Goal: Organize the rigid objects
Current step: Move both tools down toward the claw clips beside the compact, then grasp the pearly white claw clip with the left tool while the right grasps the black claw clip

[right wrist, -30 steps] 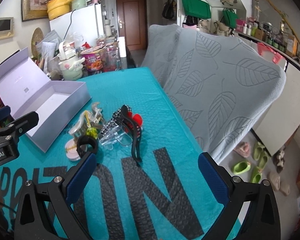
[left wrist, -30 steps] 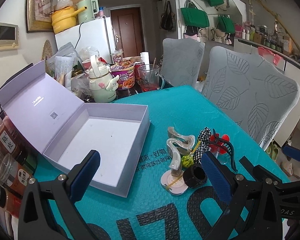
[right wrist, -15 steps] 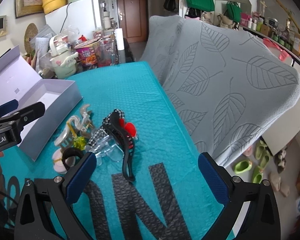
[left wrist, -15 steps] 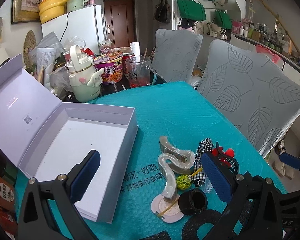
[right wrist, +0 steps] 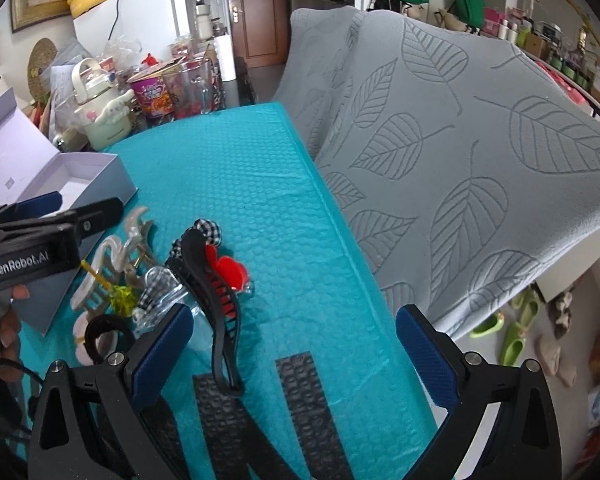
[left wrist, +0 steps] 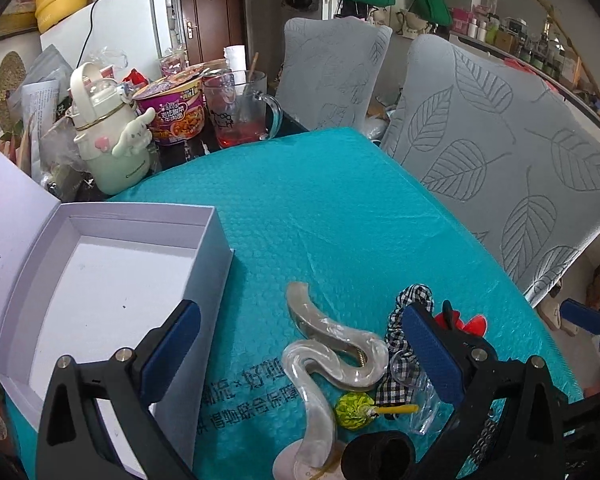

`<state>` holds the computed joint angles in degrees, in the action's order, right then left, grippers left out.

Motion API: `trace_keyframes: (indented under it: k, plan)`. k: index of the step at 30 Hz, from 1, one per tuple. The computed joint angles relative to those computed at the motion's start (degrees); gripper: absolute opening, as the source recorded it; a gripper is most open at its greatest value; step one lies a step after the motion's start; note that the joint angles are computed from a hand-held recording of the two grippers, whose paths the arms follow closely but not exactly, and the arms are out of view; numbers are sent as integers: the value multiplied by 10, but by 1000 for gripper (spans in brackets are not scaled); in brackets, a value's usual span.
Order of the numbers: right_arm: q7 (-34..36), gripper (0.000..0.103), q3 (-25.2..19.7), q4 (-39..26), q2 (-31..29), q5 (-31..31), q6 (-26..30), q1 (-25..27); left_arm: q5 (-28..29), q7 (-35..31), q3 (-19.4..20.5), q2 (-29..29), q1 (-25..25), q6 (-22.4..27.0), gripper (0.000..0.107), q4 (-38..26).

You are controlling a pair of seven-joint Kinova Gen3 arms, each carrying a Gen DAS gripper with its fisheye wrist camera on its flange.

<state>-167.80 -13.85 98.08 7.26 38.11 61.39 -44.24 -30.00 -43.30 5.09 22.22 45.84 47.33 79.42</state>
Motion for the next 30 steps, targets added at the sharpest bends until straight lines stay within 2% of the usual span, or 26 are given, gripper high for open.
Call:
trace_keyframes:
  k: [2, 6, 12, 16, 18, 21, 25, 30]
  plan:
    - [21, 103, 2, 2, 2, -12, -17, 10, 14, -16, 6, 11, -8, 13, 103, -12]
    - [60, 103, 7, 6, 3, -35, -54, 24, 61, -67, 22, 10, -38, -6, 103, 3]
    - [98, 103, 16, -2, 19, -48, -77, 29, 90, -101, 18, 7, -47, -24, 100, 17]
    - [116, 103, 23, -5, 25, -65, -89, 33, 89, -123, 16, 17, -41, -15, 85, 5]
    - [117, 103, 26, -6, 27, -65, -87, 30, 67, -107, 2, 22, -20, -6, 79, 1]
    - [112, 103, 28, -2, 24, -63, -84, 26, 39, -64, -17, 16, -3, -11, 56, 13]
    - [104, 103, 27, 11, 11, -65, -97, 30, 88, -82, 13, -5, -52, -45, 55, 34]
    - [95, 103, 21, 14, 7, -62, -96, 31, 81, -74, 9, -8, -43, -47, 55, 39]
